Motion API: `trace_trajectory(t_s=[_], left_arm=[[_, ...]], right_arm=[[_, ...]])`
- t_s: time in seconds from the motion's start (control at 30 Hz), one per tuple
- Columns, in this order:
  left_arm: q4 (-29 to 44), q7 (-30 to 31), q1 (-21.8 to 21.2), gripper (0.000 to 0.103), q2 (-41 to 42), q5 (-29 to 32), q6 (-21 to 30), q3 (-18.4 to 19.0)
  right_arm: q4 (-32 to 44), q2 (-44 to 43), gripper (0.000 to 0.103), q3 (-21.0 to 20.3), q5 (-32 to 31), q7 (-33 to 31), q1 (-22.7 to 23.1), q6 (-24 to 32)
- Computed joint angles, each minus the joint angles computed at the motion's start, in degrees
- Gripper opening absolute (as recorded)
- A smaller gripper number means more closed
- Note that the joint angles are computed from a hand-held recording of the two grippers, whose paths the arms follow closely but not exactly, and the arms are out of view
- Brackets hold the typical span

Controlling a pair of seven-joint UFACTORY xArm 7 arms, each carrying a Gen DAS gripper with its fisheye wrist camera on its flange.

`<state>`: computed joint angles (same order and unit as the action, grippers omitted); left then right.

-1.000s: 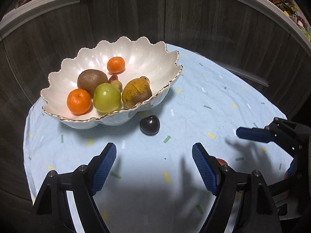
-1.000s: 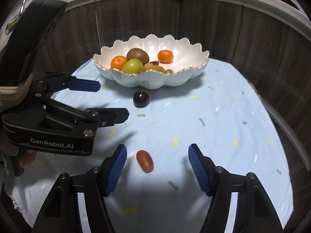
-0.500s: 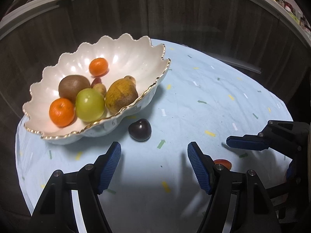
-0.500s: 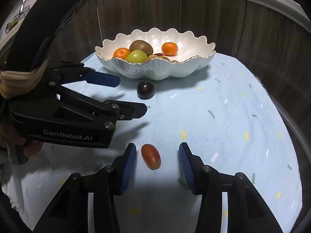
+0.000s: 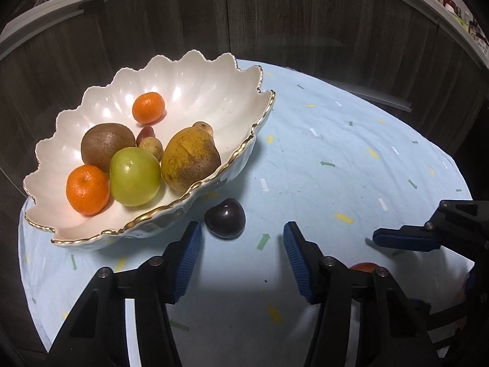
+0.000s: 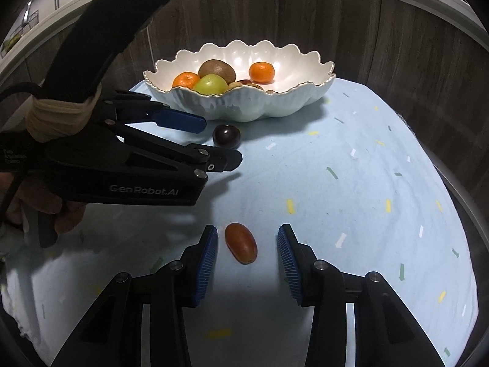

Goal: Organize fruits
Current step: 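Withdraw both tools from the bowl toward the dark plum and red date, then grasp the dark plum with the left tool while the right tool grasps the red date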

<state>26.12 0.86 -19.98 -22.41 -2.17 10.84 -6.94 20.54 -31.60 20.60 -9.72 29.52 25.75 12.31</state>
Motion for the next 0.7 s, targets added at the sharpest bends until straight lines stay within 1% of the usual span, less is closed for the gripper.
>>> trace_trajectory(t_s=[0.17,0.2,0.23,0.3,0.33,0.43,0.47,0.6,0.7], left_arm=[[0.8,-1.34,1.15,0.054,1.67,0.98,-0.55,-0.94],[0.95,-1.83,1.58,0.053,1.97,1.35,-0.59,-1.27],[1.17,-2.58,2.35,0.052,2.33,2.01,-0.6,-1.83],[1.52,-4.01,3.79,0.046,3.0,3.56,-0.98,-2.83],[1.67,-4.4,4.14,0.045,3.24,4.15,-1.22,-2.99],[1.96,-3.94,3.53,0.038,3.88,4.45,-1.81,-2.09],[2.1,-4.58,4.35,0.037,4.15,5.34,-2.08,-2.82],[1.87,-5.75,5.14,0.03,4.32,6.75,-3.15,-3.37],[1.48,-4.65,3.3,0.029,4.21,5.35,-3.66,-1.49]], right_arm=[[0.13,0.57,0.043,-0.05,-0.08,0.18,-0.18,-0.42],[0.2,0.92,0.04,-0.19,0.02,0.07,0.0,-0.52],[0.31,1.26,0.034,-0.34,0.08,-0.12,0.16,-0.54],[0.37,1.98,0.033,-0.98,0.56,-0.64,0.82,-1.04],[0.29,2.15,0.031,-1.04,0.64,-0.76,0.88,-1.39],[0.23,2.85,0.03,-1.56,1.18,-1.23,1.22,-2.2],[0.22,2.92,0.03,-1.59,1.25,-1.34,1.19,-2.36],[0.33,3.38,0.023,-1.98,1.69,-2.08,1.47,-2.98],[0.48,3.76,0.018,-2.59,2.26,-2.92,2.14,-3.29]])
